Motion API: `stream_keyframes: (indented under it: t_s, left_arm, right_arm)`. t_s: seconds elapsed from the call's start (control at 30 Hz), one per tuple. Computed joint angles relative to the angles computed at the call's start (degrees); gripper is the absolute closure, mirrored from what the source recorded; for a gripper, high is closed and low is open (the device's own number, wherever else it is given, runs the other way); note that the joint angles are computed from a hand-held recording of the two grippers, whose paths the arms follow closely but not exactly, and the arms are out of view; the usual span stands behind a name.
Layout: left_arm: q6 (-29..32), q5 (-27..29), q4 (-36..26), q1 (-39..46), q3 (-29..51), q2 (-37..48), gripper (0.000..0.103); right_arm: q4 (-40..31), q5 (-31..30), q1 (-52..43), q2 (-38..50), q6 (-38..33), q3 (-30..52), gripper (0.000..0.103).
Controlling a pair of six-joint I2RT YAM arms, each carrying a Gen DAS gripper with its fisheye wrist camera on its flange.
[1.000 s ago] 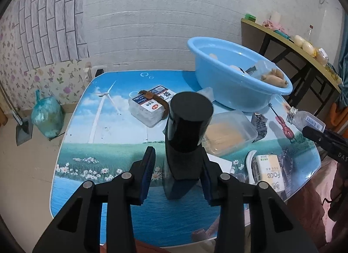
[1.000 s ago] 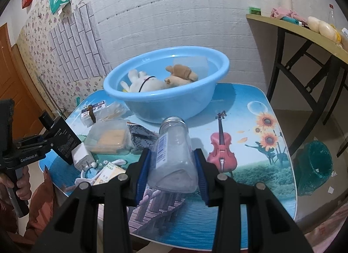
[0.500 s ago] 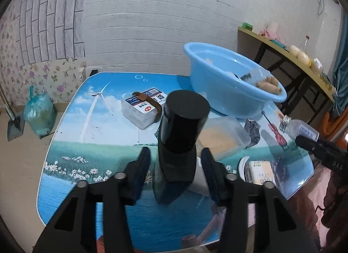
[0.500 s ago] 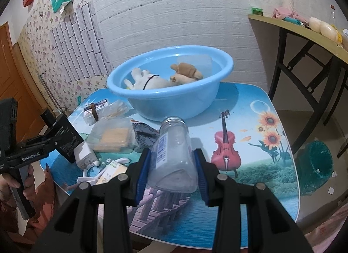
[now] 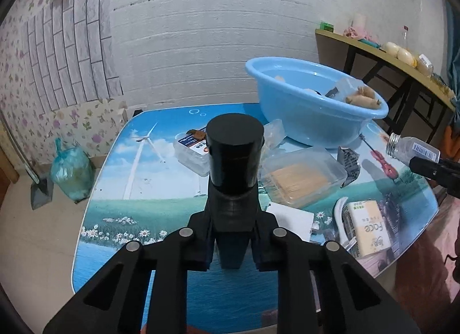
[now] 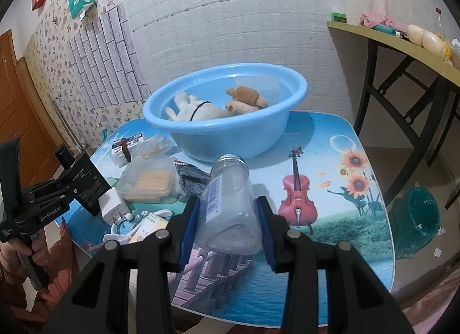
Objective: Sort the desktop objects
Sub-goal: 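Lift the black bottle upright with the left tool while the right tool lifts the glass bottle, then carry the black bottle over the basin with the left tool while the right tool carries the glass bottle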
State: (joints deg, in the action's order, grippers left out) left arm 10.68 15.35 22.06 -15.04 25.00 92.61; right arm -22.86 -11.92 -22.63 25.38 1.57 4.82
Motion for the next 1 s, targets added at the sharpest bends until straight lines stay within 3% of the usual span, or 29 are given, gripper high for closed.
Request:
stream_keyframes:
  t_s: [0.17,0.47,0.7,1.0]
  left_arm:
    - [-0.38,1.72,-2.00,1.55,0.01,-4.35,0.085]
    - [-1.64,3.92,-11.61,-0.48,5.83,-11.13,0.085]
    - [-4.17,3.96,-14.05,-5.08,13.26,-8.77,0.085]
    - [-5.66,2.94,-14.59,-10.83,25.23,1.66,0.085]
  right_arm:
    - [-1.35,-0.60,-1.12,-1.55,-0.25,0.90,0.064]
    - [0.40,-2.55,-2.51,-0.53,0.26,4.37,0.064]
    - [9.94,-0.12,-0.36,7.64,0.69,6.64,0.064]
    - [25.00,-2.57,-3.47,27.14,-0.32,10.63,0.064]
